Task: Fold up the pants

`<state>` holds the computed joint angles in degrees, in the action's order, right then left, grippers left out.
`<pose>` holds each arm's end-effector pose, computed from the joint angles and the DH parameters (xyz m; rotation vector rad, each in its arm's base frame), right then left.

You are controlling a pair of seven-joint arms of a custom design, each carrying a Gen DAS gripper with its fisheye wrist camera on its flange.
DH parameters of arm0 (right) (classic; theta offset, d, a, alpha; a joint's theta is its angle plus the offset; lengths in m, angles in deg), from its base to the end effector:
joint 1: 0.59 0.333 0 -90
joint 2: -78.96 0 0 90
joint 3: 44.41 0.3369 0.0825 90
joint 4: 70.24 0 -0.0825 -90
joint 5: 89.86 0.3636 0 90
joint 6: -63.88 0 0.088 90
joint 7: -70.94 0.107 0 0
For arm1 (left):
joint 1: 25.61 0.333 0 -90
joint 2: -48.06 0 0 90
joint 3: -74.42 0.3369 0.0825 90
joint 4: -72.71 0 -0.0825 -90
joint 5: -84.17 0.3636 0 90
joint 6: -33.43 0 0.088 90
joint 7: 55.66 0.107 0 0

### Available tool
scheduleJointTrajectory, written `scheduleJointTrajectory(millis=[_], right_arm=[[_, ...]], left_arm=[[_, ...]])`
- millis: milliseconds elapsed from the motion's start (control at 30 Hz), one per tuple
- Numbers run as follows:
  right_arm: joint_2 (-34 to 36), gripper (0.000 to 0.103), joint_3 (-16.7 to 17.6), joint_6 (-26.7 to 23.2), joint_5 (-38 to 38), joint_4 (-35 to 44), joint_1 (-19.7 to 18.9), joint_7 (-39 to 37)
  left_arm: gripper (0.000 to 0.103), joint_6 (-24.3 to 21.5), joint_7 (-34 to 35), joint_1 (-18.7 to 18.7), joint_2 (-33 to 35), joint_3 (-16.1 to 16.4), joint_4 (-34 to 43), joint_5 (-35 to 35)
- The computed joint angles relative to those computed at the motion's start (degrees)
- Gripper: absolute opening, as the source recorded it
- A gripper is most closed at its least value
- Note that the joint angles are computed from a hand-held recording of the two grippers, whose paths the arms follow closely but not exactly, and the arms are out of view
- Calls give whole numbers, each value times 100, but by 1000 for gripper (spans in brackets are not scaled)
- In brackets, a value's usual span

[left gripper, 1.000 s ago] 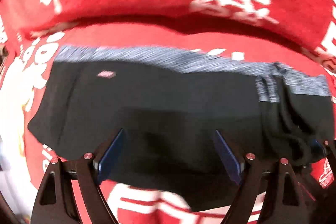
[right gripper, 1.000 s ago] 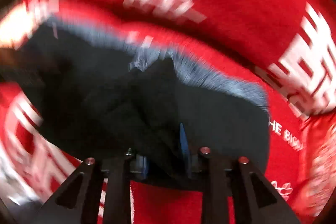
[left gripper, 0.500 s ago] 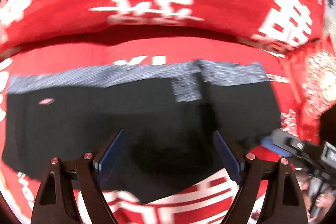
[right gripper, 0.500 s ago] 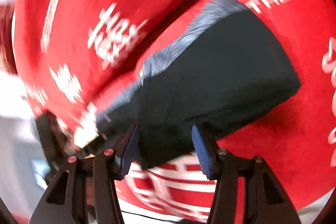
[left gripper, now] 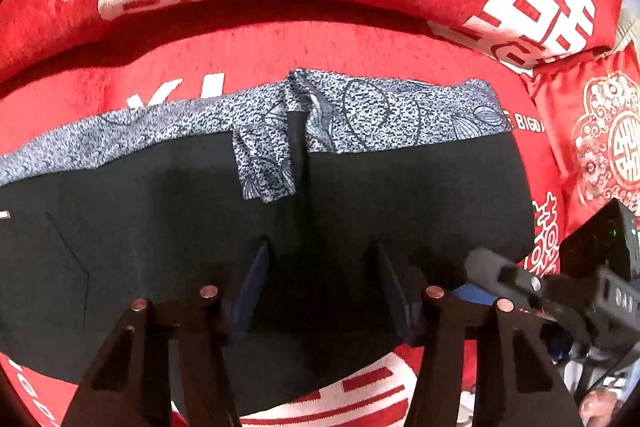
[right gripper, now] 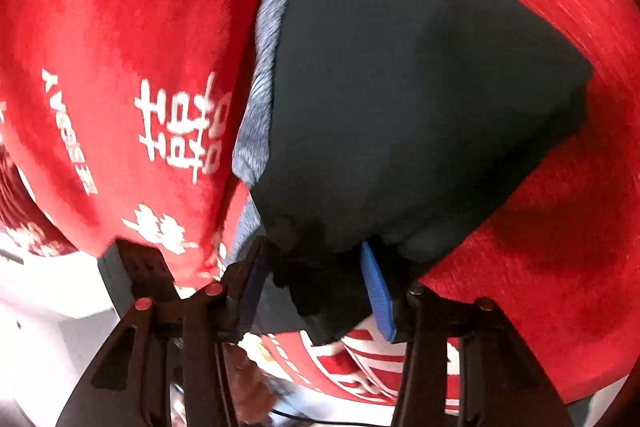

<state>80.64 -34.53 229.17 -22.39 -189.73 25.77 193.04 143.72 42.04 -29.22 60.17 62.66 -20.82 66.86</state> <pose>0.4881 0.2903 0.5036 -0.6679 2.1837 0.6931 0.5955 -0.1735 0.5334 1.7296 -2.3523 0.4131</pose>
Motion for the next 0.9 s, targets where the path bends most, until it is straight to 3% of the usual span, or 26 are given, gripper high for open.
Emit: scheduleJointTrajectory(millis=[33, 67, 133, 233, 433, 567, 633, 667, 733, 767, 900], right_arm=[[-6, 32, 5, 69, 150, -25, 1, -31], [21, 5, -1, 104, 307, -31, -7, -80], [68, 5, -66, -132, -22, 11, -70, 119], [-8, 5, -89, -364, -203, 221, -142, -400], [-35, 5, -128, -1695, -1472, 455, -162, -8], [156, 5, -106, -1688, -1256, 374, -199, -159], [227, 7, -147, -1983, -1285, 523, -271, -372], [241, 13, -179, -2302, -1449, 649, -327, -488], [268, 35, -232, -2975, -1781, 989, -429, -714], [282, 52, -260, -3305, -1918, 1217, -488, -894], [-26, 55, -414, -3195, -2379, 1431, -682, -1514]], left_arm=[[48, 17, 6, -6, -15, -6, -5, 5], [44, 22, -6, -21, -26, -7, 11, 46], [39, 18, -20, -37, -72, -3, 73, 118], [39, 65, 102, 22, -324, 28, -7, 2], [40, 179, -79, -63, -875, 174, -841, 527], [47, 421, -308, -74, -925, 241, -968, 598], [47, 563, -323, -102, -920, 239, -908, 824], [47, 580, -337, -114, -888, 238, -837, 909], [47, 513, -375, -114, -783, 243, -597, 997], [47, 480, -412, -115, -724, 239, -456, 1021], [47, 375, -450, -118, -545, 193, -25, 1011]])
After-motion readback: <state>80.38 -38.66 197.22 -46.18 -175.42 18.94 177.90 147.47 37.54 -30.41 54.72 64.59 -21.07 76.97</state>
